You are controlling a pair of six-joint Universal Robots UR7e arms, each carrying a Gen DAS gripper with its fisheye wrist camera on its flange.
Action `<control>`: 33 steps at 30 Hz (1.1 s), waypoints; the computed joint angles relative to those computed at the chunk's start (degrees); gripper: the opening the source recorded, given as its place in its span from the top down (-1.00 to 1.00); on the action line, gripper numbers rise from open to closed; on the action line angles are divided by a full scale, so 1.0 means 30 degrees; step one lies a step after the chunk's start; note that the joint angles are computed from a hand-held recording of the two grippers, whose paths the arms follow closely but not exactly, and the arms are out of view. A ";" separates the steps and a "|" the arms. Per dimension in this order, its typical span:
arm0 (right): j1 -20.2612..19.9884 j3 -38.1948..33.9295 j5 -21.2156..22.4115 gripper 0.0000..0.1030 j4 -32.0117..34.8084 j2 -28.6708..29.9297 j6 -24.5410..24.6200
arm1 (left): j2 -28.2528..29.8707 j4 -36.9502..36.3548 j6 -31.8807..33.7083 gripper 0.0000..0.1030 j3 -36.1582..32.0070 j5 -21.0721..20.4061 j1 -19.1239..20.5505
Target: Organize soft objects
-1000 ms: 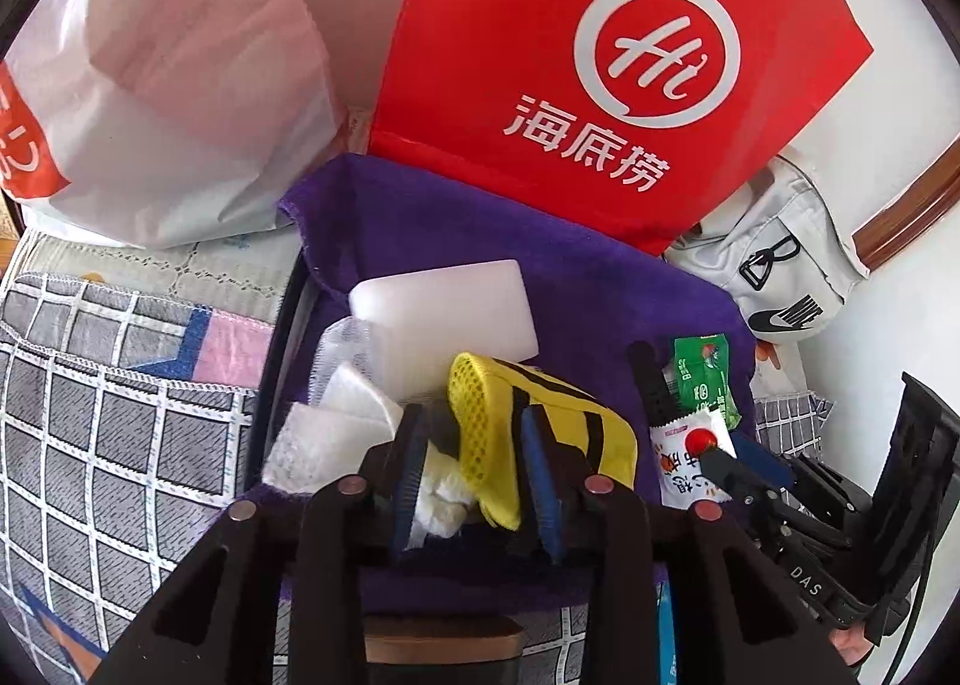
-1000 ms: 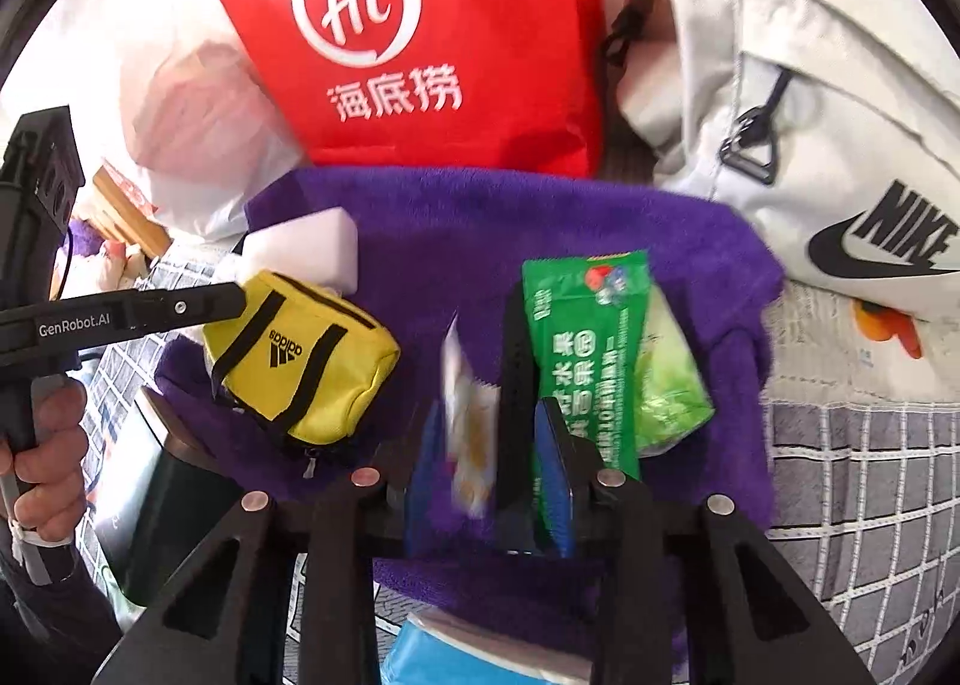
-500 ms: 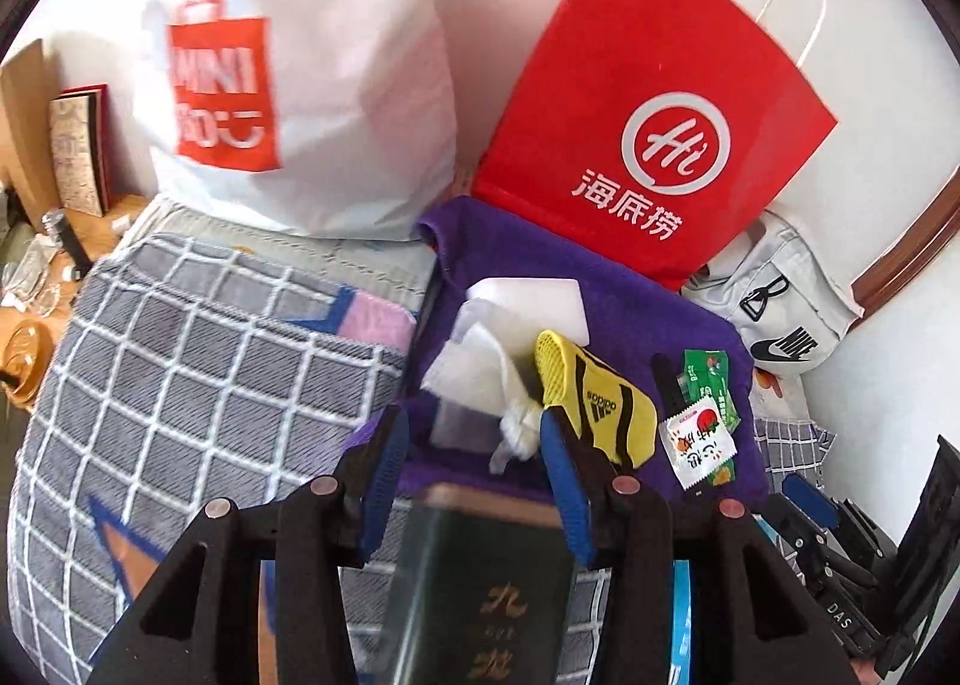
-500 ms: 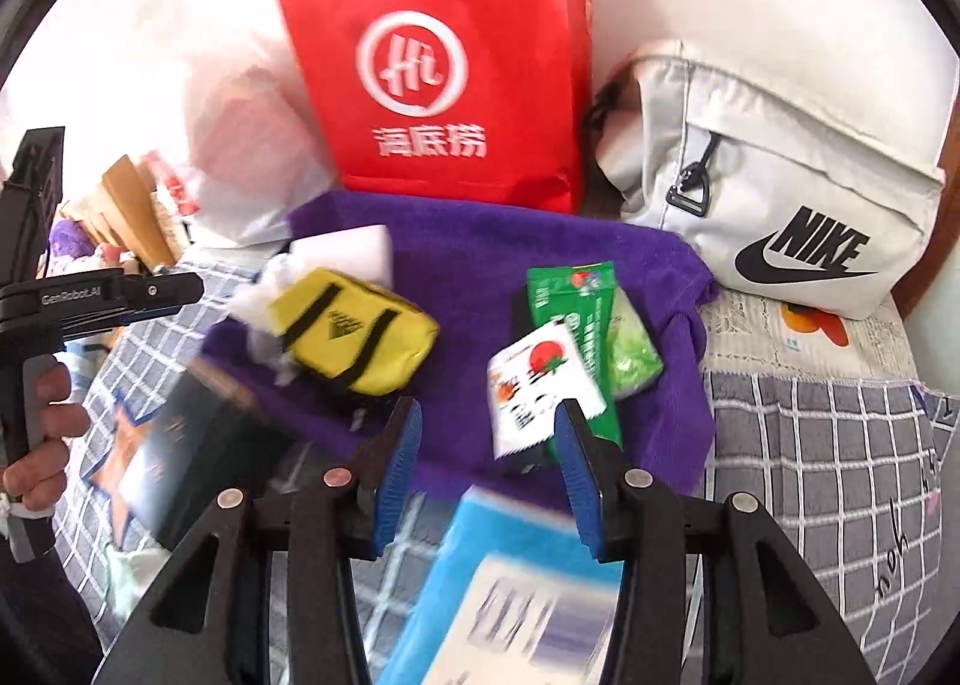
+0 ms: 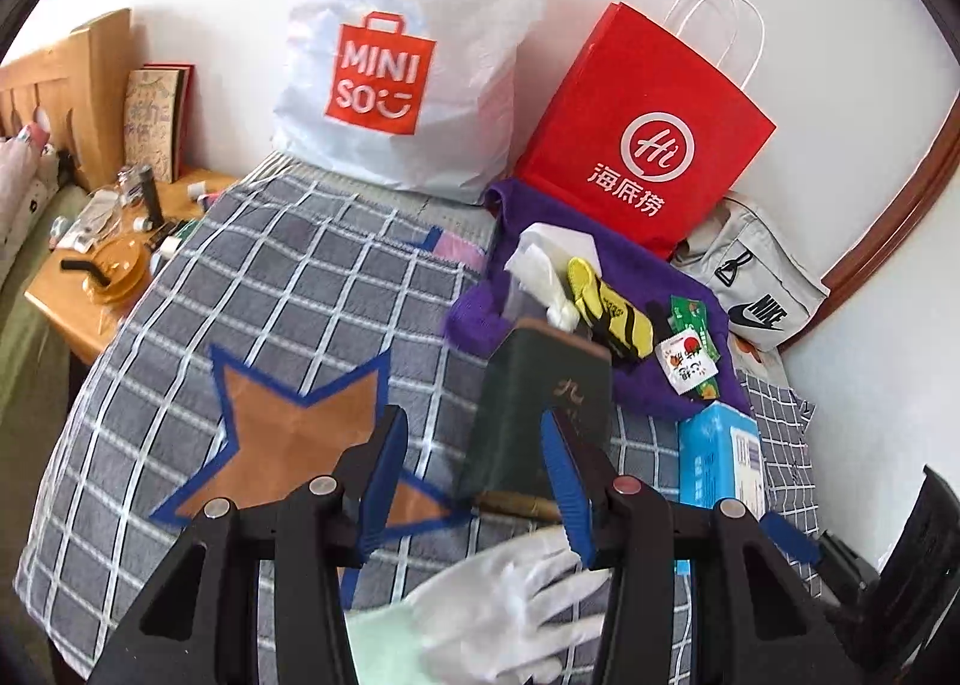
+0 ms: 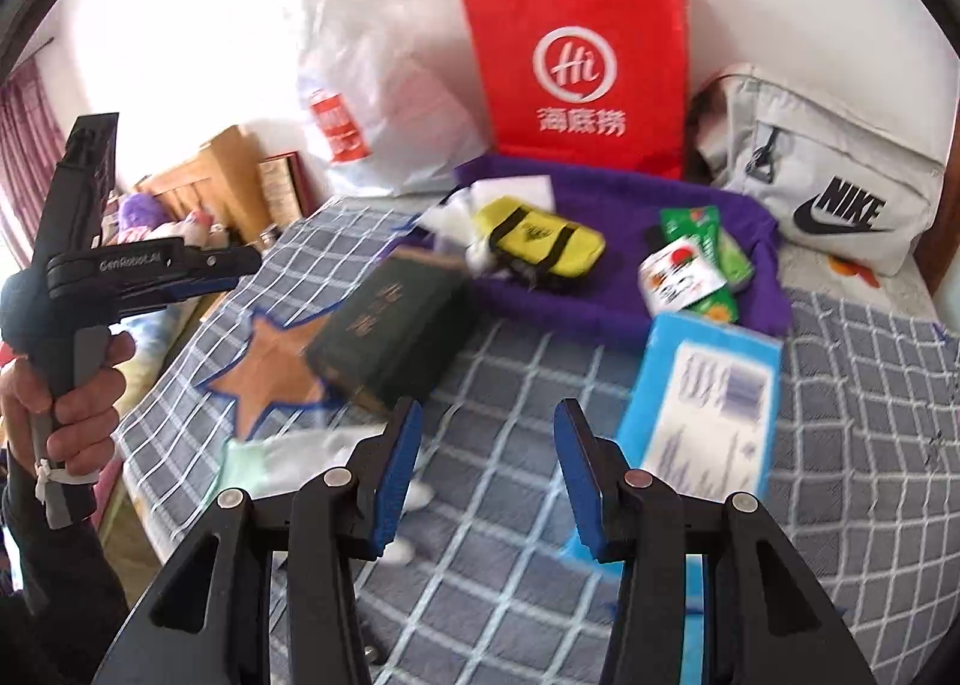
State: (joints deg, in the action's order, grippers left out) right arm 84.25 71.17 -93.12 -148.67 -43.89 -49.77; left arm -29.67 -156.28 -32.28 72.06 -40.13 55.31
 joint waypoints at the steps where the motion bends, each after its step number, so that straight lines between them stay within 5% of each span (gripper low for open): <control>1: -0.0060 0.0472 0.0094 0.11 -0.0065 -0.0187 -0.0120 | -0.0212 0.0023 -0.0280 0.14 0.0471 0.0039 -0.0085; 13: -0.0514 0.6376 -0.0781 0.12 -0.2983 -0.1705 -0.3203 | -0.1685 -0.2015 -0.1823 0.14 0.5308 0.0116 -0.0766; 29: -0.0520 0.8105 -0.1921 0.12 -0.6085 -0.0469 -0.5873 | -0.1712 -0.2488 -0.1476 0.14 0.6264 -0.0754 -0.0559; 33: -0.0515 0.7980 -0.1914 0.48 -0.6411 -0.0364 -0.6132 | -0.1558 -0.2216 -0.1364 0.14 0.6012 -0.0979 -0.0412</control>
State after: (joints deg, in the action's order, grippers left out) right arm 82.70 95.12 -98.86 -167.90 -44.98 -68.16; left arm -34.35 -162.93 -36.37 90.09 -43.07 54.07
